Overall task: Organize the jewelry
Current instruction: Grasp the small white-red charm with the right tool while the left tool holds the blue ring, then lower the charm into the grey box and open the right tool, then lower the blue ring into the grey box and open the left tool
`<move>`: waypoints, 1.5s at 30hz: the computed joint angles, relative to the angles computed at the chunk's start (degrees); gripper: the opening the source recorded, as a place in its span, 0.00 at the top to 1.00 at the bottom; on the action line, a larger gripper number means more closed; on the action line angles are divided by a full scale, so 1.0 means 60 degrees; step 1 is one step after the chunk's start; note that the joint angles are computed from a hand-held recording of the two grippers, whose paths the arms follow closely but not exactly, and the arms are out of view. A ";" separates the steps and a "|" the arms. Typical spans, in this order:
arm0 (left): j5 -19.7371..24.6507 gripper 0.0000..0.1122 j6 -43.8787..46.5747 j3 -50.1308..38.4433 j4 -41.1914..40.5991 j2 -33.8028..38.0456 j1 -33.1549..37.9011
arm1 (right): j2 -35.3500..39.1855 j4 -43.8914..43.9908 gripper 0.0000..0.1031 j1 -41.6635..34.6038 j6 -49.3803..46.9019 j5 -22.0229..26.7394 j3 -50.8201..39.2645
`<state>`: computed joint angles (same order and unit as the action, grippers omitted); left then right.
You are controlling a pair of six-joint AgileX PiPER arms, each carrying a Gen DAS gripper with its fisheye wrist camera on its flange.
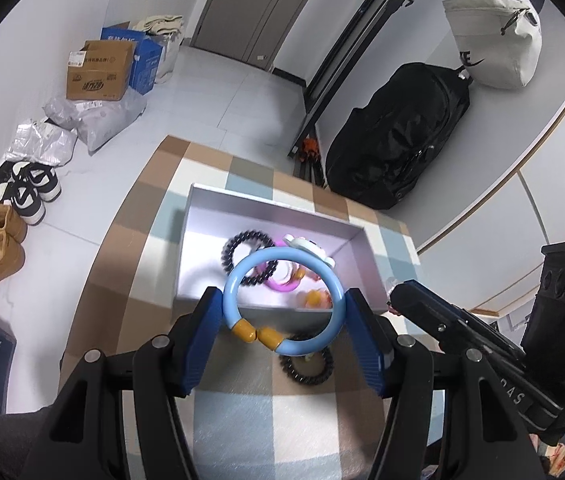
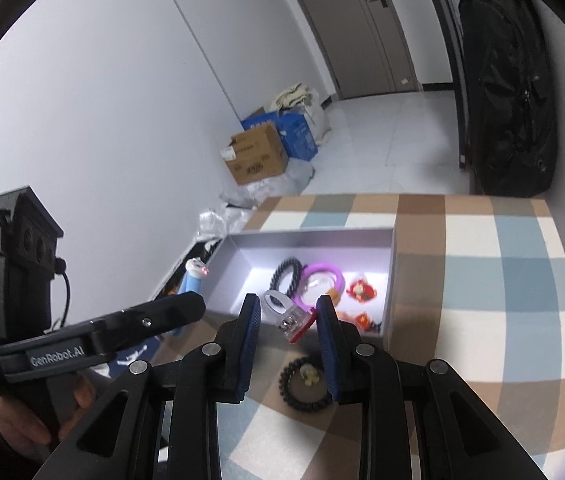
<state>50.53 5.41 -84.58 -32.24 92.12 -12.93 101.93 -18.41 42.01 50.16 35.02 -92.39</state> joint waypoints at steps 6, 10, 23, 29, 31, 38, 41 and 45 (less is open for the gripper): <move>-0.0234 0.49 -0.0308 -0.0381 0.0403 0.0289 -0.0313 | 0.0041 0.0549 0.73 -0.0346 -0.0435 -0.0023 -0.0296; -0.0139 0.49 -0.0470 -0.0779 0.0433 0.0615 -0.0350 | 0.0238 0.1135 0.73 -0.0613 -0.0867 -0.0038 -0.0583; 0.0422 0.49 -0.1436 -0.2176 0.0879 0.1710 -0.0424 | 0.1149 0.3239 0.73 -0.1509 -0.2511 0.0053 -0.1622; 0.0625 0.49 -0.1733 -0.2636 0.1156 0.2066 -0.0541 | 0.1331 0.3813 0.73 -0.1708 -0.2950 0.0055 -0.1811; 0.0646 0.49 -0.1744 -0.2712 0.1263 0.2111 -0.0600 | 0.1343 0.3880 0.73 -0.1743 -0.3016 0.0046 -0.1830; 0.0770 0.49 -0.1861 -0.2899 0.1402 0.2278 -0.0649 | 0.1402 0.4290 0.73 -0.1940 -0.3142 0.0144 -0.1785; 0.0854 0.49 -0.1891 -0.3009 0.1345 0.2392 -0.0659 | 0.1399 0.4517 0.73 -0.2019 -0.3195 0.0183 -0.1740; 0.0913 0.49 -0.1701 -0.3040 0.0988 0.2457 -0.0571 | 0.1479 0.4674 0.72 -0.2052 -0.3255 0.0324 -0.1863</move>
<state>56.01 -4.79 -102.82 -26.31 106.86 -16.36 110.80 9.64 29.70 30.62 36.97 -103.56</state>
